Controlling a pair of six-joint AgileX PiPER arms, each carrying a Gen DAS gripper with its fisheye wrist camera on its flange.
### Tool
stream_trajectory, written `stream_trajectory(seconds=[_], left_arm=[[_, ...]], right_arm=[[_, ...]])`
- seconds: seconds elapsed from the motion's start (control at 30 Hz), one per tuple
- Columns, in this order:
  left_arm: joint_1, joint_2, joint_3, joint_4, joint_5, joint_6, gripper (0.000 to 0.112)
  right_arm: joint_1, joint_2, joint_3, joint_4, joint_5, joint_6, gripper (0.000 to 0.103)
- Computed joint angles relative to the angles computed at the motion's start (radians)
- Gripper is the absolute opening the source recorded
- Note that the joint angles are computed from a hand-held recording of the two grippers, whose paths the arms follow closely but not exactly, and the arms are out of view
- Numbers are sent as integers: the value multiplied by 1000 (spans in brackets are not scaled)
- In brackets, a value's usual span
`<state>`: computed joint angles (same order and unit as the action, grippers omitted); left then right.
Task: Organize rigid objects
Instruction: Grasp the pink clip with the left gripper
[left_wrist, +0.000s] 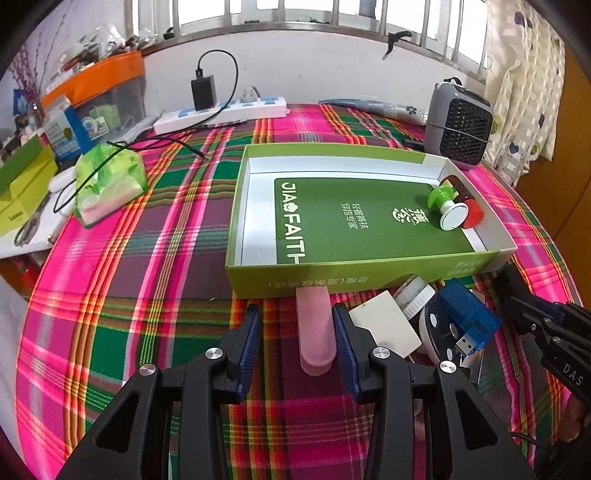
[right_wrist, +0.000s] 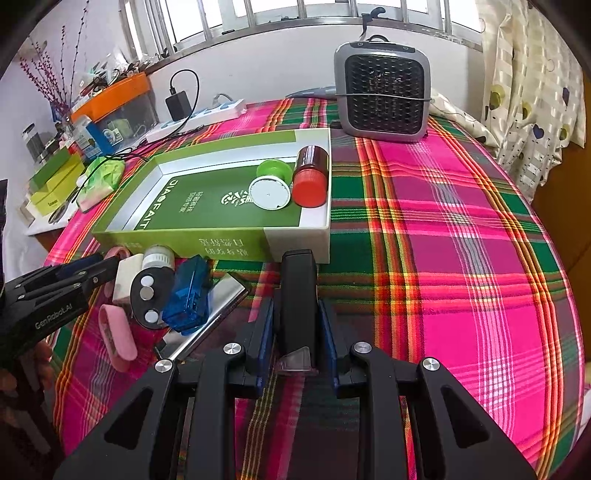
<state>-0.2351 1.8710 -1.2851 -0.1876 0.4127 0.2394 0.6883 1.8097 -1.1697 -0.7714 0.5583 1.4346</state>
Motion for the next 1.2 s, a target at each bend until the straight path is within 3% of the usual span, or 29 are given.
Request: stream_trajectory(seconds=[0.43, 0.73, 1.1, 1.2], left_arm=[[8, 25, -23, -18, 13, 7, 38], [-5, 26, -22, 44, 0, -56, 36], [-3, 19, -9, 37, -11, -46, 17], [1, 18, -6, 24, -14, -32, 17]], right_arm=[[-5, 0, 1, 5, -4, -4, 25], [-4, 0, 0, 4, -3, -3, 25], [-2, 0, 0, 4, 0, -3, 25], [-2, 1, -1, 3, 1, -3, 25]])
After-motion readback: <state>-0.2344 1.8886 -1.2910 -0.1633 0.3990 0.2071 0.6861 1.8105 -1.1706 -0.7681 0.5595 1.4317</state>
